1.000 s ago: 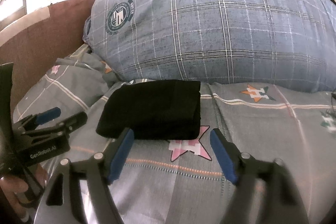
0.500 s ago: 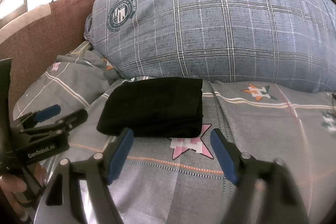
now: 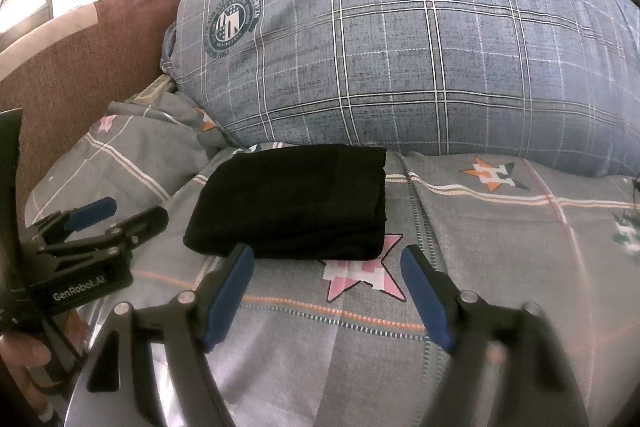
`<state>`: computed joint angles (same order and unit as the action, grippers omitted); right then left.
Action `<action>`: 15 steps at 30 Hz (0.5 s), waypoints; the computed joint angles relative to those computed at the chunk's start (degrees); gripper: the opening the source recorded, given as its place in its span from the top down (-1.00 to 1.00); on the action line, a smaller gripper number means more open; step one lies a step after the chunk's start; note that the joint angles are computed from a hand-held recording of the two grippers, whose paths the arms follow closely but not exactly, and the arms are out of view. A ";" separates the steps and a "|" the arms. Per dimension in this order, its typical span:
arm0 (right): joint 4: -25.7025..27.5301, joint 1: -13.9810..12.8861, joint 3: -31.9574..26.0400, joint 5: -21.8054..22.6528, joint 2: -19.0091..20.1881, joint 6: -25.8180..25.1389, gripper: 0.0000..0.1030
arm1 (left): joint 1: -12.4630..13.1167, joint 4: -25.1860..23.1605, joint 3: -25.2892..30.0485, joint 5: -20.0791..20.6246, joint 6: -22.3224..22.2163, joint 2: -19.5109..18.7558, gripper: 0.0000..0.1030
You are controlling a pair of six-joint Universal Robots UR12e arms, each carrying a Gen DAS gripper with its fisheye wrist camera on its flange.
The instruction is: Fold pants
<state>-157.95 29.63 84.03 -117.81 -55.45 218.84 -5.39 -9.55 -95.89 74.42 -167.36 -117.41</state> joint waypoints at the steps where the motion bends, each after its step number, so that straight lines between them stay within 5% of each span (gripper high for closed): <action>1: 0.03 -0.02 0.03 0.01 -0.03 0.04 -0.50 | -0.02 -0.05 0.04 -0.03 0.06 -0.02 -0.73; 15: 0.93 -0.01 0.12 0.14 -0.24 0.18 -0.52 | 0.01 -0.67 0.19 -0.36 0.09 -0.01 -0.73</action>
